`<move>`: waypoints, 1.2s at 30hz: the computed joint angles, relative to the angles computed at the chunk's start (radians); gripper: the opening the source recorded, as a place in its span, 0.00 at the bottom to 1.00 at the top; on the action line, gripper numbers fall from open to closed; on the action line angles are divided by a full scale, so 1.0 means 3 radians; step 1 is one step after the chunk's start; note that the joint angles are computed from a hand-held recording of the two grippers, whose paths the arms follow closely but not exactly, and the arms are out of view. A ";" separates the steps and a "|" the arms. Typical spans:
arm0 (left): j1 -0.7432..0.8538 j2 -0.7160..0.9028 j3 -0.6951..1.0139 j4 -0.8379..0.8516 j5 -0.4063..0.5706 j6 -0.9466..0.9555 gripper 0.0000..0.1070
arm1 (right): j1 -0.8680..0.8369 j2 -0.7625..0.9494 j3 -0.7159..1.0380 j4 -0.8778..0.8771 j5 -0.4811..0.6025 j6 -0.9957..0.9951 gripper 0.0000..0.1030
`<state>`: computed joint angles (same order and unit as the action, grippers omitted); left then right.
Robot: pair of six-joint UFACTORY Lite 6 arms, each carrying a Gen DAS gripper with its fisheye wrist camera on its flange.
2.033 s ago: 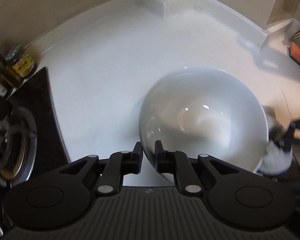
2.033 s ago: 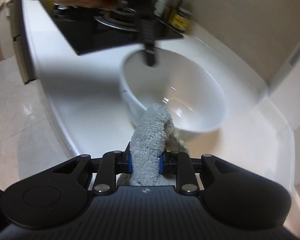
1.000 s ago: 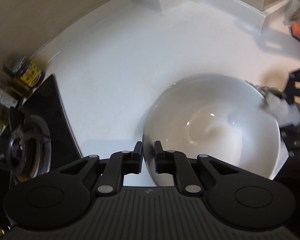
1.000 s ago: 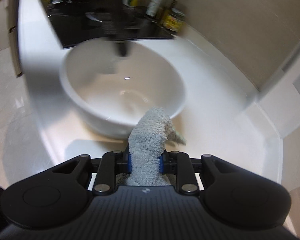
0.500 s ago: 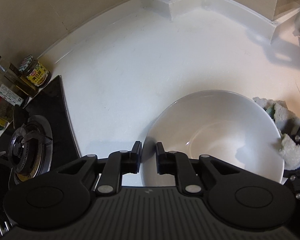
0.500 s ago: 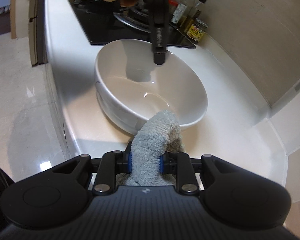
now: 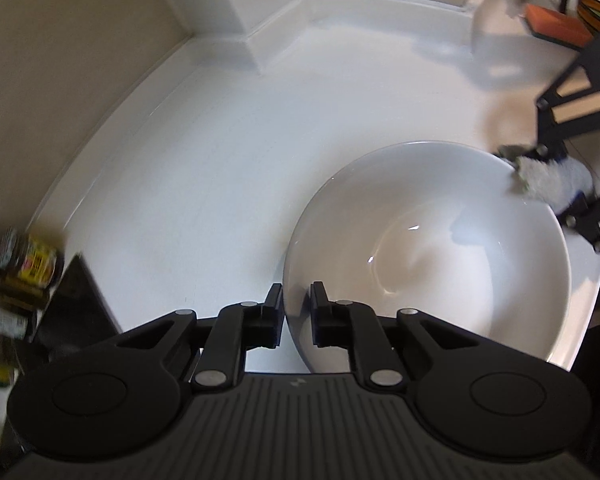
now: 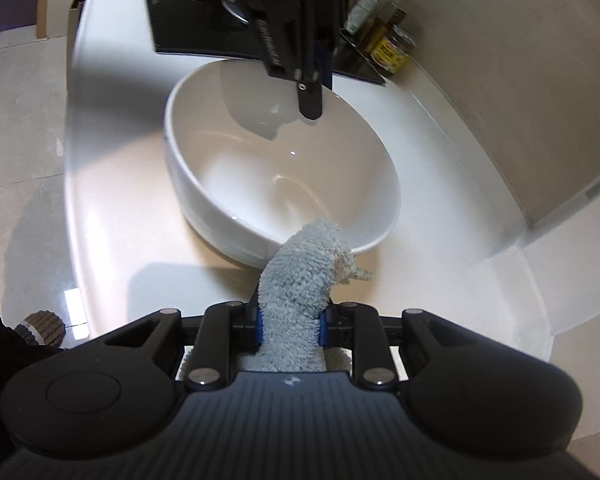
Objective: Clean bowl
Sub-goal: 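Rub the cloth along the bowl's outer wall near the rim, right gripper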
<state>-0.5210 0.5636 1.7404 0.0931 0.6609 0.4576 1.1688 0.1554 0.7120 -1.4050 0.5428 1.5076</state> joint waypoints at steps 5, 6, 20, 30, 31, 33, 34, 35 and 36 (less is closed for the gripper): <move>0.0127 0.0369 0.0514 -0.0337 0.0154 0.0686 0.13 | -0.0497 -0.0170 -0.0107 -0.0283 -0.0496 0.0353 0.19; 0.0146 0.0477 0.0682 -0.0404 0.0234 0.0802 0.12 | -0.0503 -0.0141 -0.0087 -0.0288 -0.0457 0.0303 0.19; 0.0003 -0.0223 -0.0439 0.0530 -0.0047 -0.1658 0.18 | 0.0111 0.0141 0.0049 -0.0083 0.0257 0.0396 0.19; 0.0302 0.0369 0.0461 -0.0328 0.0347 0.0406 0.18 | 0.0029 0.0113 0.0077 0.0070 0.0066 0.0022 0.19; 0.0315 0.0473 0.0624 -0.0390 0.0417 0.0629 0.18 | -0.0034 0.0119 0.0097 0.0092 0.0052 -0.0066 0.19; 0.0339 0.0702 0.0988 -0.0496 0.0584 0.1037 0.19 | -0.0173 0.0160 0.0166 0.0067 0.0024 -0.0150 0.19; 0.0348 0.0813 0.1163 -0.0523 0.0661 0.1091 0.19 | -0.0220 0.0190 0.0202 0.0064 0.0018 -0.0191 0.19; 0.0366 0.0964 0.1415 -0.0554 0.0787 0.1072 0.19 | -0.0236 0.0218 0.0229 0.0071 0.0020 -0.0226 0.19; 0.0377 0.1057 0.1575 -0.0559 0.0854 0.0932 0.20 | -0.0252 0.0246 0.0257 0.0078 0.0022 -0.0261 0.19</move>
